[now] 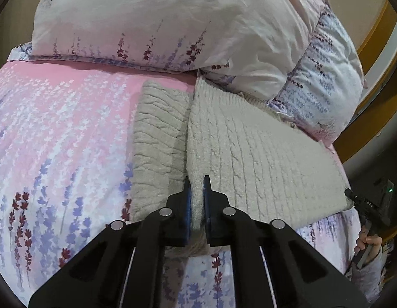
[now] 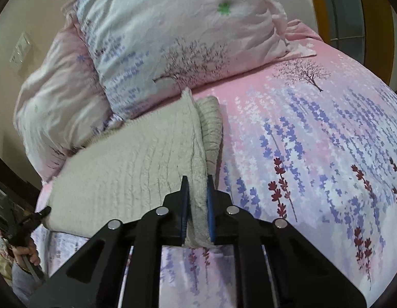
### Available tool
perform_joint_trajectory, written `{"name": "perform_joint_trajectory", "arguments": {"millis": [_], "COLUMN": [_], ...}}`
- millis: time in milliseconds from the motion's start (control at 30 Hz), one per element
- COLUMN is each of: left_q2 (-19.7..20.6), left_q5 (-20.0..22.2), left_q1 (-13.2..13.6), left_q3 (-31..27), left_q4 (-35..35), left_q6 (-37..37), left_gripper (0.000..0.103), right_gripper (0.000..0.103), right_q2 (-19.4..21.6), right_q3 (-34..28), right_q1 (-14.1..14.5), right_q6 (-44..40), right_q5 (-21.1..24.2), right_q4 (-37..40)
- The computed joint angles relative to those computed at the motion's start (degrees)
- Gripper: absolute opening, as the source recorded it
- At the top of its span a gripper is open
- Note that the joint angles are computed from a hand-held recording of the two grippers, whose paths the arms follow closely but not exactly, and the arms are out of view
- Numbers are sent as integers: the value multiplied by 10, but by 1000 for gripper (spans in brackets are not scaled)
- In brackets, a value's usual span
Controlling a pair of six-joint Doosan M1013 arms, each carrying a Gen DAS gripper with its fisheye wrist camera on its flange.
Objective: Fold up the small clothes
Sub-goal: 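Press the folded sweater flat with both tools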
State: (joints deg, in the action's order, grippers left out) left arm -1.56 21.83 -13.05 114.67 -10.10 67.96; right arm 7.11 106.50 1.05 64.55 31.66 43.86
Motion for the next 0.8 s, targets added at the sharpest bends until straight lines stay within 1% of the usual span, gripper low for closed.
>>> {"name": "perform_joint_trajectory", "arguments": {"millis": [67, 133, 300, 333, 367, 400, 467, 500, 533, 567, 600, 633, 667, 700, 767, 800], "left_q2": [-4, -6, 0, 1, 1, 1, -1, -5, -10, -14, -19, -24, -26, -27, -24, -20], "left_q5": [-1, 3, 9, 9, 10, 12, 13, 11, 6, 3, -3, -7, -8, -10, -10, -9], "left_q1": [4, 5, 8, 7, 7, 6, 4, 3, 0, -4, -9, -17, -23, -34, -50, -60], "left_q3": [3, 4, 2, 1, 1, -1, -2, 0, 1, 2, 4, 4, 4, 2, -5, -10], "left_q4": [-27, -28, -31, -29, -27, -22, -11, 3, 30, 64, 115, 184, 230, 293, 348, 370], "left_q6": [28, 36, 54, 55, 54, 52, 42, 28, 3, -30, -80, -146, -189, -240, -270, -275], "left_gripper": [7, 7, 7, 7, 7, 8, 11, 11, 14, 19, 36, 44, 54, 56, 61, 67], "right_gripper": [8, 8, 7, 7, 8, 10, 24, 29, 38, 41, 44, 46, 51, 55, 57, 58], "right_q2": [-6, -12, -5, -6, -7, -9, -13, -19, -24, -31, -35, -35, -34, -33, -22, -12], "right_q3": [5, 12, 17, 20, 18, 16, 11, 12, 14, 17, 18, 15, 12, 9, -6, -15], "right_q1": [0, -1, -2, -1, 4, 9, 22, 29, 32, 37, 43, 47, 54, 59, 76, 87], "right_q6": [0, 3, 65, 63, 79, 95, 152, 185, 188, 190, 189, 176, 148, 132, 104, 96], "right_q5": [-3, -2, 11, 5, 1, -2, -14, -31, -45, -68, -84, -90, -93, -92, -76, -63], "right_q4": [3, 4, -45, -41, -65, -88, -160, -197, -203, -212, -221, -218, -204, -196, -194, -201]}}
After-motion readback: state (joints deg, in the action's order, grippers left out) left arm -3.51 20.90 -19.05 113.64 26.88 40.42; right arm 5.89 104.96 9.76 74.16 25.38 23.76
